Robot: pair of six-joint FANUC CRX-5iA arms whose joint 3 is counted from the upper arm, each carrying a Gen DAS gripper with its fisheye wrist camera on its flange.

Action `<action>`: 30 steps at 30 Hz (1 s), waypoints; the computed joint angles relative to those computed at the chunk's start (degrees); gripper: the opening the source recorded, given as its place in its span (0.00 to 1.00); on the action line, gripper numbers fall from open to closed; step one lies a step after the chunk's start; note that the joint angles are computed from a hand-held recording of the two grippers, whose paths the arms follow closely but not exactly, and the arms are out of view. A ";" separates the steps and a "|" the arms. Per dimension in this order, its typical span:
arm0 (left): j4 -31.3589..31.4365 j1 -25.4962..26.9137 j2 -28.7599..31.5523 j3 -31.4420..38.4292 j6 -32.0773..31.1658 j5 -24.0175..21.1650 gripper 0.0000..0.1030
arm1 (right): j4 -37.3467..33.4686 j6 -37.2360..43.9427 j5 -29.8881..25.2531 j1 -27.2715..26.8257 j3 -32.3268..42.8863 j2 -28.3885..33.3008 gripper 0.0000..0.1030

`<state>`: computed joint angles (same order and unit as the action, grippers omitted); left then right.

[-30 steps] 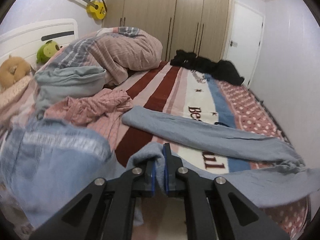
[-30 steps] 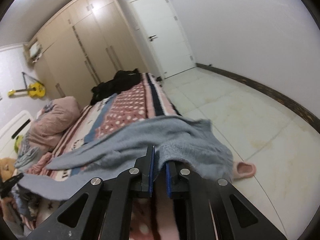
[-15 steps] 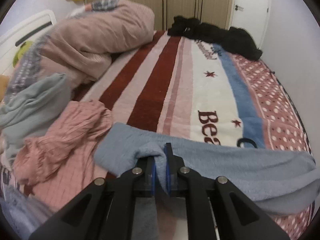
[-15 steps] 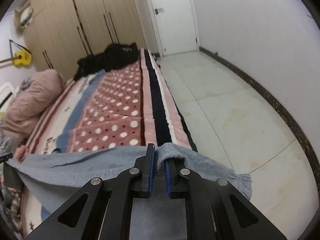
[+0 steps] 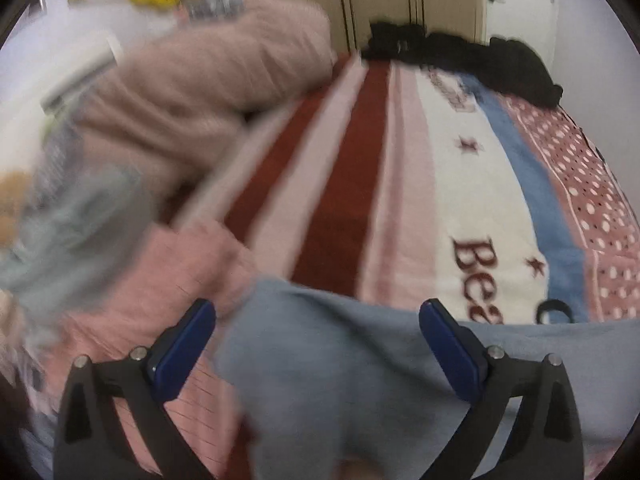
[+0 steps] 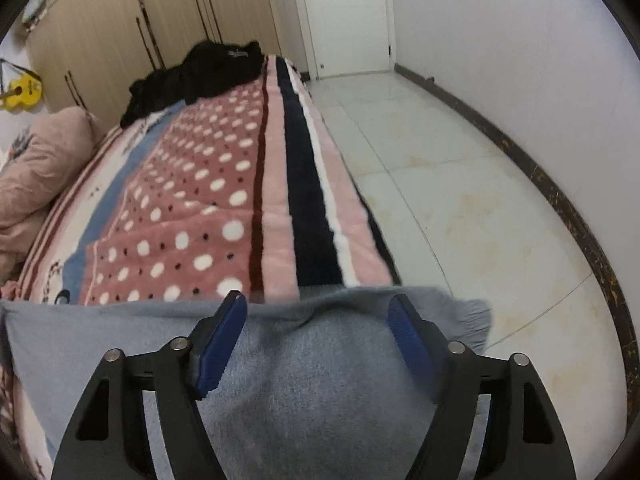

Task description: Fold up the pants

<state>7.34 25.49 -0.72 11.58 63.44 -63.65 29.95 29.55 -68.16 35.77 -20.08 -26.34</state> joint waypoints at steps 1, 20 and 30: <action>1.16 0.85 -0.13 0.37 -1.15 -1.26 0.97 | 0.43 -0.32 -0.21 0.40 0.09 -0.46 0.67; 26.63 12.46 -10.77 -24.20 -13.34 -22.20 0.97 | 4.53 -36.47 -4.02 42.33 -17.57 -28.68 0.70; 34.92 12.15 -3.84 -26.21 -6.14 -13.19 0.83 | 2.16 -35.73 15.49 19.31 -22.39 -25.14 0.70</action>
<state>42.25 37.63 -4.56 -14.63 57.30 -76.84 32.11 -6.18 -52.67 55.08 -42.47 -51.49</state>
